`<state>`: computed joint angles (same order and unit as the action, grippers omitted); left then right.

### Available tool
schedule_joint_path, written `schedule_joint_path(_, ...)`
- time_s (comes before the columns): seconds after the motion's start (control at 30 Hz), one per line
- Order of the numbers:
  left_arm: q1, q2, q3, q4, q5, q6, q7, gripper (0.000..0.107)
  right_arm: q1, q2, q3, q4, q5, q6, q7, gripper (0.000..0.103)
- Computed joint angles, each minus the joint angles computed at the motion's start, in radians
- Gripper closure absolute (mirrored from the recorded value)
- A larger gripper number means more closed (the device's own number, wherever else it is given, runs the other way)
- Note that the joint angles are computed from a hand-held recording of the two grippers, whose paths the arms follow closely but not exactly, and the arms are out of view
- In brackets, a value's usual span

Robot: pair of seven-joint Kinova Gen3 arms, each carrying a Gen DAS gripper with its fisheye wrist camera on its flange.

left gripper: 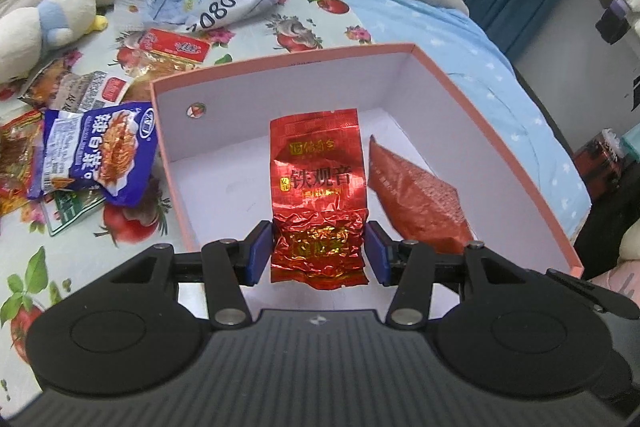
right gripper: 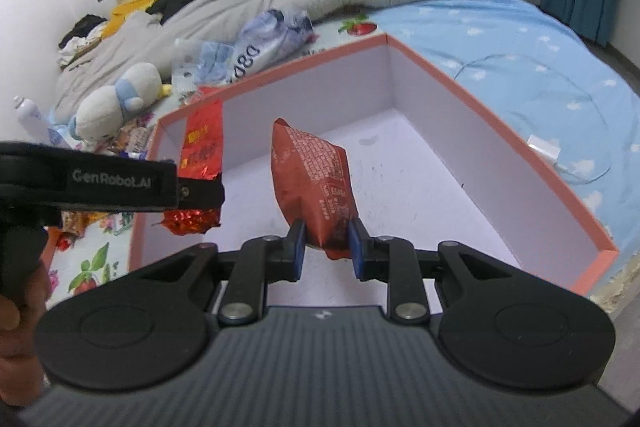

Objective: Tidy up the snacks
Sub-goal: 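Lower both packets into the box and open both tools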

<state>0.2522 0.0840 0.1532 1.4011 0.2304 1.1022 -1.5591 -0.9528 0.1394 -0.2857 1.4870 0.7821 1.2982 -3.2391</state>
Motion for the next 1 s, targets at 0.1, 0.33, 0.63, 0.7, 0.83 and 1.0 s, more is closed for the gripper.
schedule_joint_path(0.1, -0.001, 0.028, 0.000, -0.010, 0.008, 0.001, 0.001, 0.051, 0.019, 0.002, 0.009, 0.010, -0.024, -0.028, 0.001, 0.076)
schedule_joint_path(0.33, 0.003, 0.017, 0.001, 0.007, -0.009, -0.022, -0.028, 0.033, 0.017, 0.017, 0.015, -0.018, -0.051, 0.007, -0.006, 0.066)
schedule_joint_path(0.63, -0.034, -0.116, -0.024, 0.063, 0.060, -0.012, -0.072, 0.033, -0.078, 0.021, -0.013, -0.070, 0.028, 0.117, -0.067, 0.049)
schedule_joint_path(0.7, -0.040, -0.159, -0.032, 0.084, 0.063, -0.008, -0.075, 0.033, -0.109, 0.025, -0.021, -0.087, 0.052, 0.146, -0.084, 0.049)
schedule_joint_path(0.83, -0.055, -0.241, -0.054, 0.122, 0.068, 0.009, -0.081, 0.033, -0.165, 0.043, -0.030, -0.132, 0.095, 0.196, -0.077, 0.049)
schedule_joint_path(1.0, -0.079, -0.346, -0.102, 0.165, 0.086, 0.029, -0.092, 0.033, -0.246, 0.067, -0.027, -0.183, 0.153, 0.252, -0.082, 0.049)
